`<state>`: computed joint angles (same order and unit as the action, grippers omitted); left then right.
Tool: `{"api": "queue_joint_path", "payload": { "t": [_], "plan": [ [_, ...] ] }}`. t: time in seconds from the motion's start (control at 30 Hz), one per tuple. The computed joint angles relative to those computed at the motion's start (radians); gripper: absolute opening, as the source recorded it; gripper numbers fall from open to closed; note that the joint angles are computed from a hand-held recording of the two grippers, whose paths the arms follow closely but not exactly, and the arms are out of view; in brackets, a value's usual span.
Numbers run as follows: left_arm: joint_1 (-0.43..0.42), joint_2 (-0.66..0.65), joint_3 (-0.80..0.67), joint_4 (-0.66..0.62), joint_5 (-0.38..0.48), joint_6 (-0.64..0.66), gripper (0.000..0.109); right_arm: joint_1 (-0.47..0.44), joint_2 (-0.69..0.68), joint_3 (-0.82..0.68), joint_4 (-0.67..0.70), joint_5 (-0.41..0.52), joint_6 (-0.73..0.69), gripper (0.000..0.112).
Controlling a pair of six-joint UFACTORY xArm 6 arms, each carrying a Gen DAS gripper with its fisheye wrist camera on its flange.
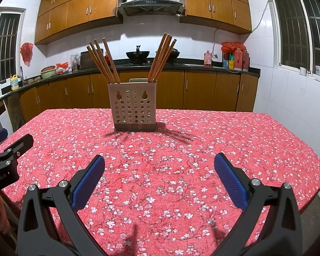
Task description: Organize utensils
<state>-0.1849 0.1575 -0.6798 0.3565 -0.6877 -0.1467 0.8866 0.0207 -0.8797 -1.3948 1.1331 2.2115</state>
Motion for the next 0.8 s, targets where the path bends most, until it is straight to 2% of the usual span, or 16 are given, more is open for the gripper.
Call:
{"api": "queue_joint_path", "payload": {
  "t": [0.47,0.8],
  "plan": [
    [-0.017,0.011,0.010,-0.047,-0.019,0.035,0.099,-0.005,-0.003,0.007,-0.001,-0.011,0.005,0.101],
    [-0.027,-0.002,0.018,-0.052,-0.003,0.030,0.099,-0.005,-0.005,0.008,-0.001,-0.012,0.005,0.101]
  ]
}}
